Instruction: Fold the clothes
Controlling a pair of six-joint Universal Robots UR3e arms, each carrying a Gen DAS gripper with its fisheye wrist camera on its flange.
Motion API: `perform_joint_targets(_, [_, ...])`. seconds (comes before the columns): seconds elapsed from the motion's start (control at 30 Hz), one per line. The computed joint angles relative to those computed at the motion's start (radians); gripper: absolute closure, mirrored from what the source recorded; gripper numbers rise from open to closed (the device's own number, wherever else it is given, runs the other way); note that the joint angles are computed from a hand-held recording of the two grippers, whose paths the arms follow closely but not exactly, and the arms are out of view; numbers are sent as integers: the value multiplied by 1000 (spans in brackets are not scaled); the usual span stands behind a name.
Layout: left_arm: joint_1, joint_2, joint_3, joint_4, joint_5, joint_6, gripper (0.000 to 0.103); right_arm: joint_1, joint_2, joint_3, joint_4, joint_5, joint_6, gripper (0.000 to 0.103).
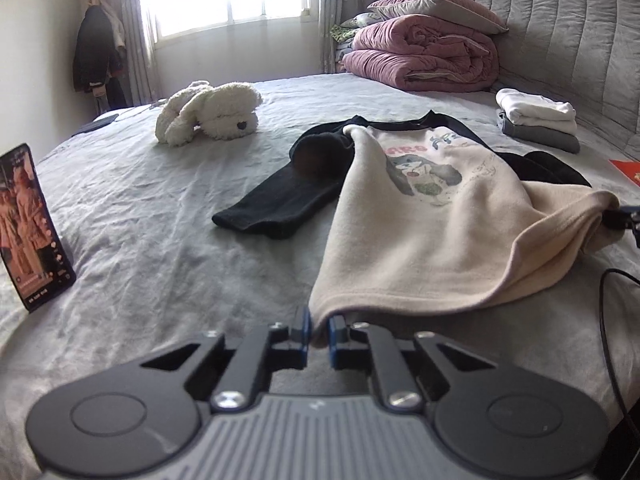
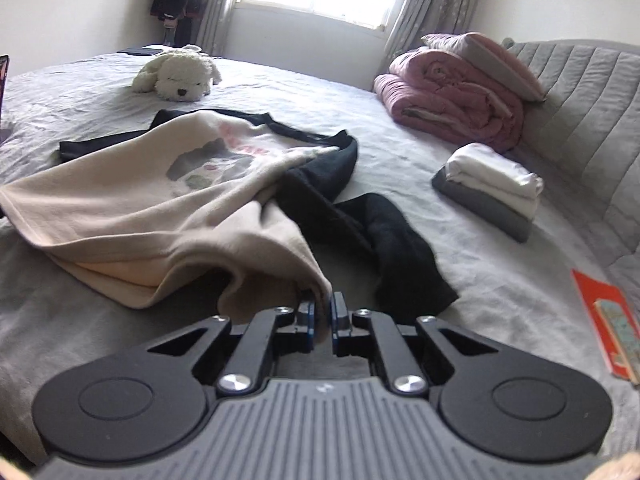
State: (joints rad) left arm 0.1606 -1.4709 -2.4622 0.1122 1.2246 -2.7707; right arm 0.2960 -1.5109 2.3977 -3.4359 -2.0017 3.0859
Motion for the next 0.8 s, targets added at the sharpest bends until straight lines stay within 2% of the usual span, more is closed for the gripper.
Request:
perform_joint_targets(0.17, [16, 174, -23, -138, -45, 48, 94, 11, -87, 62, -43, -97, -131, 95])
perform_joint_targets(0.27, [19, 249, -25, -228, -62, 66, 94, 1, -130, 100, -47, -110, -180, 95])
perform_joint_targets(0.4, [7, 235, -16, -292, -55, 77, 94, -54, -181, 141, 3, -50, -175, 95])
perform_joint_targets(0.6, [-11, 128, -16, -274, -24, 58, 94, -126, -160, 151, 63, 53, -113, 95])
perform_joint_targets(0.77, [30, 127, -3, -311, -77, 55, 92, -155, -191, 156, 125, 115, -62, 94])
perform_joint_targets(0.8, [42, 133, 0, -328, -93, 52, 92, -152, -216, 156, 149, 122, -47, 86])
